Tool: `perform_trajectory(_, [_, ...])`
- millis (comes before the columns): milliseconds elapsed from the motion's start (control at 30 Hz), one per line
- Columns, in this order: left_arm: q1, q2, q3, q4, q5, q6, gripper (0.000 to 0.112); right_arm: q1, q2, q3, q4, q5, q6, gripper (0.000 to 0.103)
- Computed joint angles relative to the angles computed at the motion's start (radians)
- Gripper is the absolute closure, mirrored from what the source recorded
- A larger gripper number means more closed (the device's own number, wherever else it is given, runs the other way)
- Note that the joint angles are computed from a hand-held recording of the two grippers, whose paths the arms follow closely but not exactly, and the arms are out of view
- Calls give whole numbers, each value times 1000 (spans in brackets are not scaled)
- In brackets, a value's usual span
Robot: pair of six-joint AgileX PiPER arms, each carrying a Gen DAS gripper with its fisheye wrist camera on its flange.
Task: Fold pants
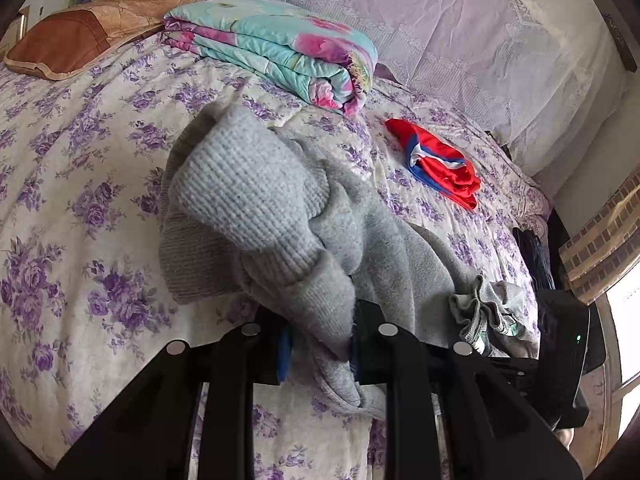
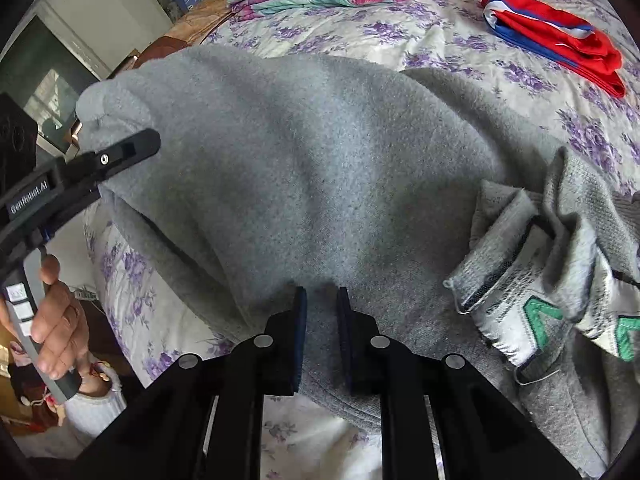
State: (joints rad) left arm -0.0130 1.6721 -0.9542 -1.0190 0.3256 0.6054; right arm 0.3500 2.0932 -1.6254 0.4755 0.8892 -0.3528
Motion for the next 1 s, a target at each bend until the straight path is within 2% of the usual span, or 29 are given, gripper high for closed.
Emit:
perform_trajectory(100, [-1,-17,5,-34,3,50,92,-6,-22,-60,-96,-55,94,88])
perform_trajectory(200, [-33,-35,3,47,-29,-21,92,-24,114,-292,-134,54,202,90])
perform_trajectory(300, [-70,-55,-5,162,-53,-118,92,-16,285,-507,-188,180,289,94])
perform_trajectory(333, [-82,-59,-18,224,-47,-170,92,-8,311,-526,-200,179,301,94])
perform_trajectory(367, [-104,-63,-33,324,-49,-259,92,-1,304,-505,-210,143,303,94])
perform_trajectory(400, [-132,-69,-36,424,-77,-345,92,0,287,-486,-207,140,295,93])
perform_trajectory(467, [-177,-76,-58,624,-89,-510,92,-34,192,-342,-90,67,214,94])
perform_trajectory(567, [-256,-76,-128,924,-49,-764,93,-106,-63,-42,3,-97,66,94])
perform_trajectory(733, [-491,-48,-251,1416,26,-1148,93,-431,-497,449,398,-274,-327,91])
perform_trajectory(767, [-543,-25,-284,1468,41,-1184,93,-506,-552,516,453,-287,-388,91])
perform_trajectory(833, [-634,52,-386,1480,87,-1158,93,-674,-598,606,580,-246,-530,91])
perform_trajectory(900, [-699,164,-519,1397,147,-1045,93,-814,-597,664,653,-184,-627,91])
perform_trajectory(933, [-720,231,-602,1313,193,-945,93,-864,-587,690,676,-168,-665,91])
perform_trajectory(1000, [-738,397,-802,1115,332,-745,93,-931,-541,722,707,-145,-732,91])
